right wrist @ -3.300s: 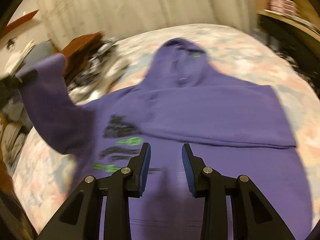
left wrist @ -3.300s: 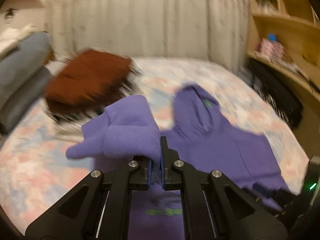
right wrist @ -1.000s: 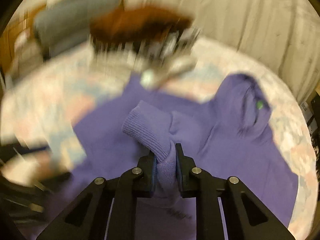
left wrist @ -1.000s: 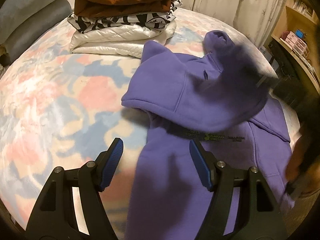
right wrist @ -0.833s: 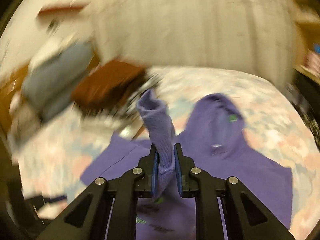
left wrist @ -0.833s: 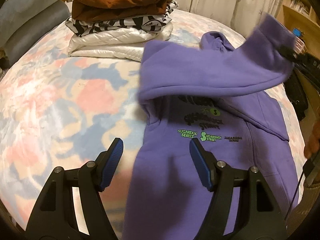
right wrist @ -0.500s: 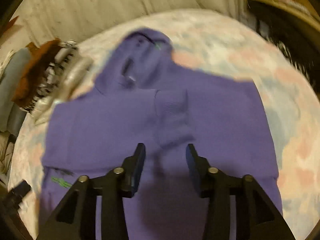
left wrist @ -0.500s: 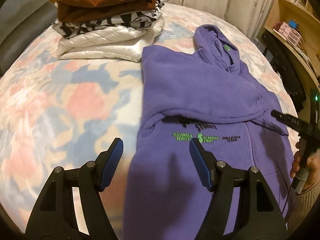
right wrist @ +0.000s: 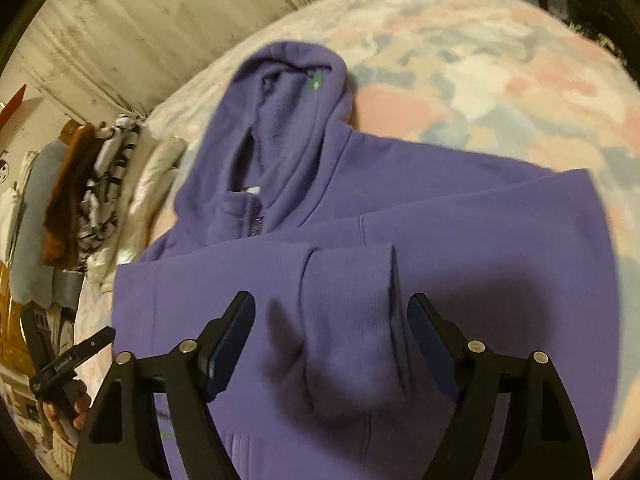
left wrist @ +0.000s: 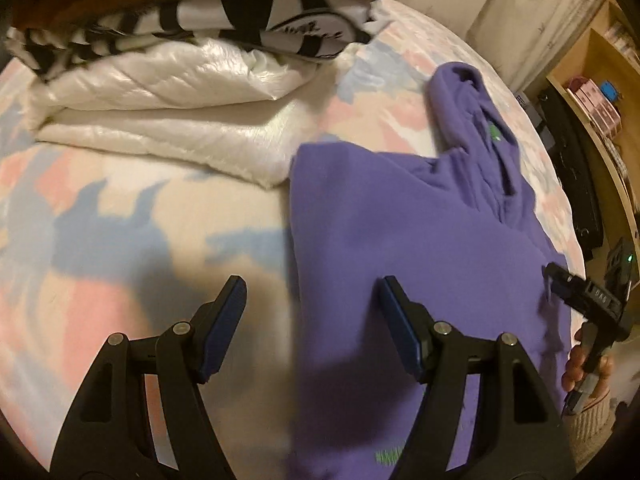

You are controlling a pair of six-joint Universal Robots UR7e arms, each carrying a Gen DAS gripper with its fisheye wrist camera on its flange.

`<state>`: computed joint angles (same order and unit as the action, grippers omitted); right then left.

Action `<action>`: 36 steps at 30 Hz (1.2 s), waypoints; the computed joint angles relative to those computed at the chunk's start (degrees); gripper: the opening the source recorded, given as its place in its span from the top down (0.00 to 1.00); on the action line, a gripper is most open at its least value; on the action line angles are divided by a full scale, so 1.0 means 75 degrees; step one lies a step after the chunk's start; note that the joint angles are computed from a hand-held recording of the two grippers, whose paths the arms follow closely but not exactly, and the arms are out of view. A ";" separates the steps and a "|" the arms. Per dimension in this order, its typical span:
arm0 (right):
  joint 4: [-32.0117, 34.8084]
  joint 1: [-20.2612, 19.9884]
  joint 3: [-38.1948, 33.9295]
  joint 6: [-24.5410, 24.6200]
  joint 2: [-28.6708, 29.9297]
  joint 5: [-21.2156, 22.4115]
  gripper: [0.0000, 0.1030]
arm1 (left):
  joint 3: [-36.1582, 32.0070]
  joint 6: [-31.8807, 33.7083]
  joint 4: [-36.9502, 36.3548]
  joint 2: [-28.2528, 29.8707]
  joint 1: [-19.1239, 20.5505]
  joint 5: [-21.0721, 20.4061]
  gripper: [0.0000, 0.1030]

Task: Fold large clothes
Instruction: 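Grasp the hoodie side edge with the left tool and fold it toward the zipper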

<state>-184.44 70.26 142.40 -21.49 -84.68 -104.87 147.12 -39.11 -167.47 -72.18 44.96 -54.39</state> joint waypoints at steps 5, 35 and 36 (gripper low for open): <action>-0.1457 0.0247 -0.0137 -0.0958 0.0960 -0.0503 0.74 | -0.0407 0.0555 -0.0871 0.0769 0.0563 -0.0109 0.60; -0.5014 0.2194 0.1305 -0.2036 0.3413 -0.1882 0.44 | -0.0159 -0.2801 0.1491 0.2398 -0.2781 0.1500 0.85; -0.5619 0.2111 0.1353 -0.2380 0.3748 -0.1978 0.44 | -0.0064 -0.2789 0.1258 0.2535 -0.2756 0.1618 0.85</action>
<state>-226.58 86.10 152.54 -39.34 -56.57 -119.70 146.64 -60.03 -158.04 -53.17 24.29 -42.26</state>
